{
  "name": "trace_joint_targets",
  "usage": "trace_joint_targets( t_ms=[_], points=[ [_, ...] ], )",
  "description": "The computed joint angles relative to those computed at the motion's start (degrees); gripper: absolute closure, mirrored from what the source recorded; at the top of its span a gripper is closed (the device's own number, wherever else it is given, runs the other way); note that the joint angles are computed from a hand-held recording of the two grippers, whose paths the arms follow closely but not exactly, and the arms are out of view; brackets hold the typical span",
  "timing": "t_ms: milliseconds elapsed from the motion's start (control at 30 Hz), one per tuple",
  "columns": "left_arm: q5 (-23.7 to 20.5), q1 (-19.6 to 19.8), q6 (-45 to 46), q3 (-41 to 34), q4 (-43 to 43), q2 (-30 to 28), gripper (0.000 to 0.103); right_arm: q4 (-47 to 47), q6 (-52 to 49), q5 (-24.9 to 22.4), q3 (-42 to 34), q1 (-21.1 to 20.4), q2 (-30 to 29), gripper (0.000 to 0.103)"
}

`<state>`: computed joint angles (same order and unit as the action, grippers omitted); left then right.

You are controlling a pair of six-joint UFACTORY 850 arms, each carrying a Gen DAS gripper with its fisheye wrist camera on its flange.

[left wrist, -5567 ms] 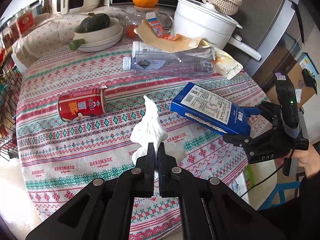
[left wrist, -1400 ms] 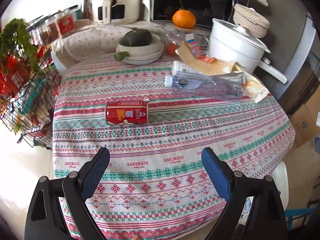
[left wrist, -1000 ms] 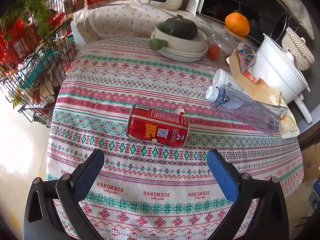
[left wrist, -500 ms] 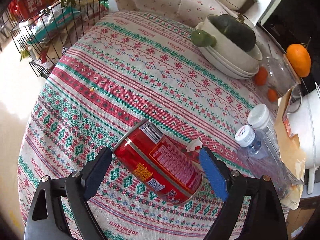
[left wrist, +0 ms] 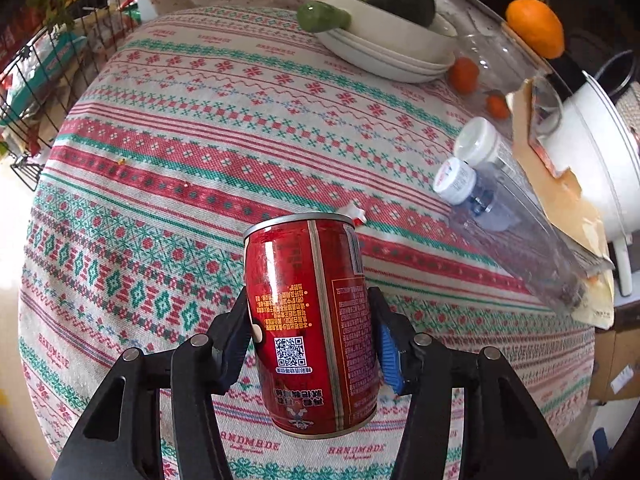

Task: Collect trash
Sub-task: 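Lift the red can with the left tool while the right tool reaches the clear water bottle, then grasp the clear plastic water bottle with the right tool and lift it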

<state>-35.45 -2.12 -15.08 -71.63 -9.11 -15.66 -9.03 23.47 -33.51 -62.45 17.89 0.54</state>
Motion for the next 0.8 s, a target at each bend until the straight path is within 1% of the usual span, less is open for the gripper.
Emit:
trace_joint_targets(
  t_ms=[67, 133, 200, 300, 333, 400, 500, 600, 667, 733, 800],
  points=[
    [1.99, -0.16, 5.98, 2.61, -3.86, 2.88, 0.046, -0.47, 0.64, 0.45, 0.01, -0.2, 0.01, 0.0],
    [2.9, -0.72, 9.38, 4.56, -4.24, 5.7, 0.046, -0.17, 0.49, 0.96, 0.0, -0.31, -0.03, 0.0],
    [3.06, -1.01, 12.83, 6.17, -4.99, 8.57, 0.046, 2.85, -2.17, 1.6, 0.05, -0.55, -0.06, 0.0],
    [3.61, -0.65, 18.6, 8.17, -6.56, 12.7, 0.046, 13.02, -14.21, 2.53, -0.54, -0.67, -1.01, 0.0],
    [4.11, -0.13, 21.19, 8.99, -8.08, 13.79, 0.046, 14.56, -17.19, 2.73, -1.02, -0.29, -1.62, 0.0],
    [3.98, 0.81, 25.12, 9.85, -11.91, 15.52, 0.046, 14.68, -20.92, 3.48, -2.45, 0.89, -3.13, 0.0],
    [2.2, 2.62, 31.05, 10.46, -17.74, 16.46, 0.046, 15.54, -27.25, 5.04, -5.27, 2.07, -6.24, 0.001],
    [1.1, 3.53, 34.82, 11.88, -20.11, 17.76, 0.046, 15.27, -32.71, 5.53, -9.23, 2.95, -10.52, 0.001],
    [0.67, 4.14, 37.01, 12.23, -21.25, 17.53, 0.046, 12.5, -34.23, 5.5, -12.29, 3.57, -13.7, 0.002],
    [0.45, 4.65, 37.42, 12.46, -20.73, 17.21, 0.046, 7.11, -32.14, 5.38, -15.71, 4.07, -17.0, 0.006],
    [0.22, 5.42, 37.65, 12.51, -20.51, 16.79, 0.046, 7.34, -33.96, 5.04, -19.16, 3.84, -20.09, 0.007]
  ],
)
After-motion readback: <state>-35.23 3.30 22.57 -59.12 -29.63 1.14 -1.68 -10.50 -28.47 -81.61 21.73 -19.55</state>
